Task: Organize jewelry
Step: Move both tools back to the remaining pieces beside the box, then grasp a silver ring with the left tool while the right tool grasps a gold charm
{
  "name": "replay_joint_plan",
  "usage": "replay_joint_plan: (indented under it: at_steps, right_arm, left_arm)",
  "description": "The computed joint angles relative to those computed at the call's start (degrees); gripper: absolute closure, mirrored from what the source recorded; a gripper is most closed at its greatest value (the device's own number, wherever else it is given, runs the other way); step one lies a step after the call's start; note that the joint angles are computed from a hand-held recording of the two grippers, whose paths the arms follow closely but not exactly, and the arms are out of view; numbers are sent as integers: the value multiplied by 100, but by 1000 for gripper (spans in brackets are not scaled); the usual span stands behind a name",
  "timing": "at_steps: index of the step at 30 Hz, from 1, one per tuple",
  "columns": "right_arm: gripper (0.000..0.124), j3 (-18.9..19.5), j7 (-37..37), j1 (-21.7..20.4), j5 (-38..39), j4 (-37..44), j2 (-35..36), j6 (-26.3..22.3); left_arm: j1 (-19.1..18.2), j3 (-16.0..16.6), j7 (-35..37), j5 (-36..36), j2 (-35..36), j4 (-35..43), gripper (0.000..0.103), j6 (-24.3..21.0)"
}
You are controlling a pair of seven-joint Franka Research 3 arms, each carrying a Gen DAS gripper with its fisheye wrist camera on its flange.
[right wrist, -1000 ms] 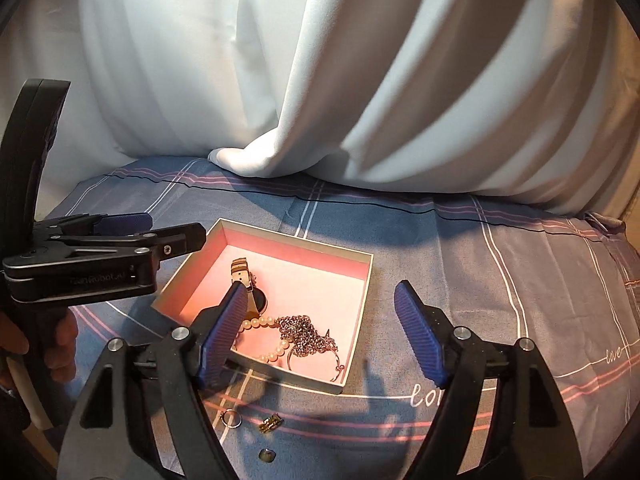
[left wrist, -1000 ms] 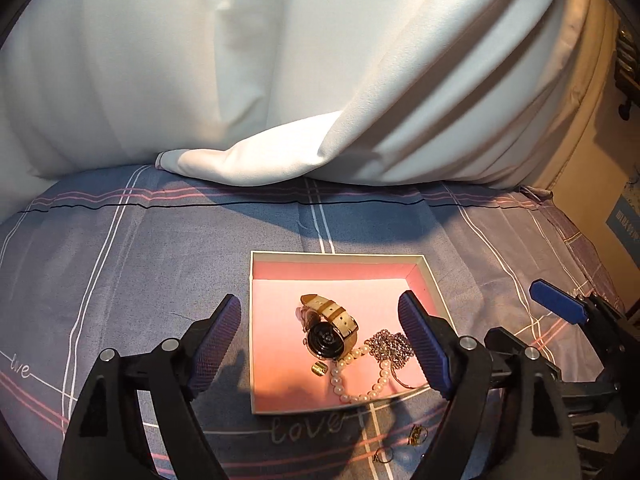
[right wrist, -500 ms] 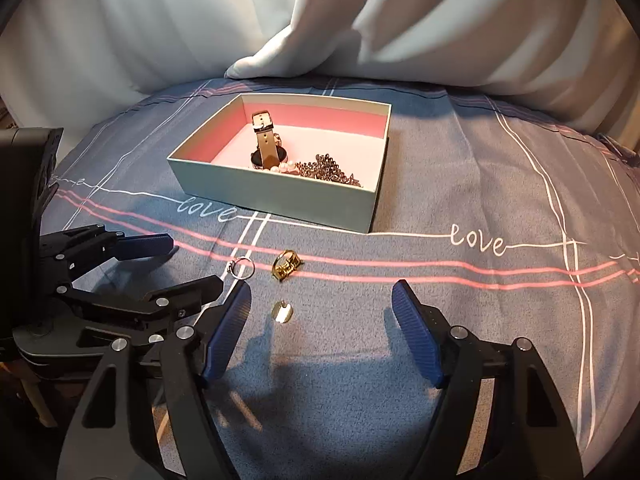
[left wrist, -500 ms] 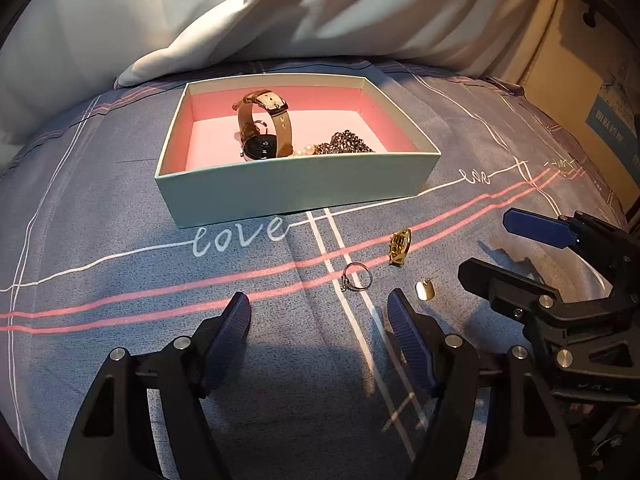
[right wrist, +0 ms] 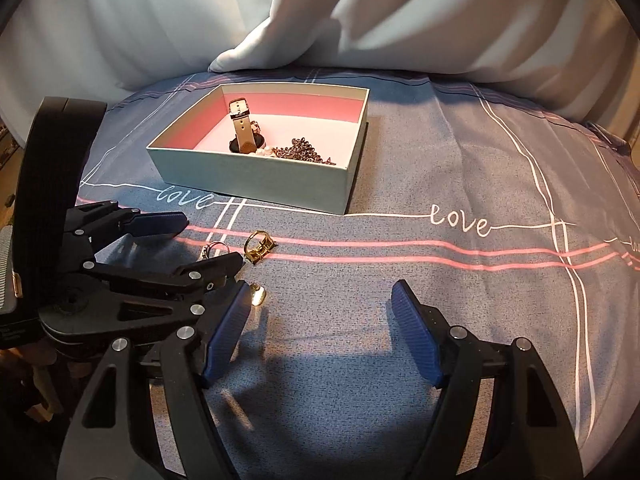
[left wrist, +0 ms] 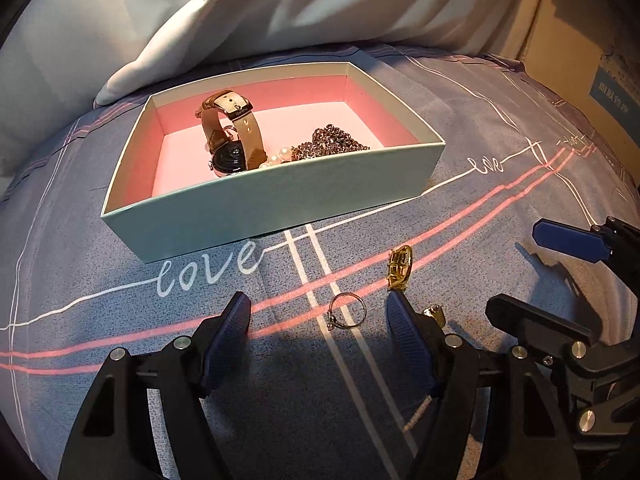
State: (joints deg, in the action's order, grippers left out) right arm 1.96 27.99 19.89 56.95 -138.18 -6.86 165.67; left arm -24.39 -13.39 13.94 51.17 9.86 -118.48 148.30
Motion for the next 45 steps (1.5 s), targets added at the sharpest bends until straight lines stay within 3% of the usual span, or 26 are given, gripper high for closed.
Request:
replay_joint_plan:
  at_steps: [10, 12, 14, 18, 24, 27, 29, 31, 45]
  right_arm:
    - [51, 27, 76, -8, -101, -47, 57, 56]
    - [51, 20, 78, -12, -102, -39, 64, -3]
    - [51, 32, 31, 2, -81, -37, 69, -18]
    - [51, 77, -106, 48, -61, 7, 116, -138]
    - [55, 181, -489, 139, 169, 90, 274, -146]
    - [72, 238, -886, 198, 419, 96, 319, -71]
    - [98, 225, -1012, 184, 555, 126, 303, -275]
    - [109, 218, -980, 150, 567, 156, 282, -508]
    - [109, 138, -1087, 136, 911, 263, -6, -644]
  left_arm:
    - [-35, 13, -94, 156, 9, -5, 36, -85]
    - [-46, 20, -144, 262, -19, -25, 65, -133]
    - [-17, 22, -187, 280, -85, -98, 84, -129]
    - [114, 36, -418, 264, -254, -331, 97, 121]
    - [248, 19, -741, 350, -420, -561, 97, 401]
    - [327, 24, -987, 439, -530, -723, 97, 633]
    - [386, 22, -1123, 474, -605, -834, 97, 784]
    - [426, 2, -1207, 500, -652, -887, 97, 814]
    - [612, -159, -1421, 514, -1055, -1097, 97, 737]
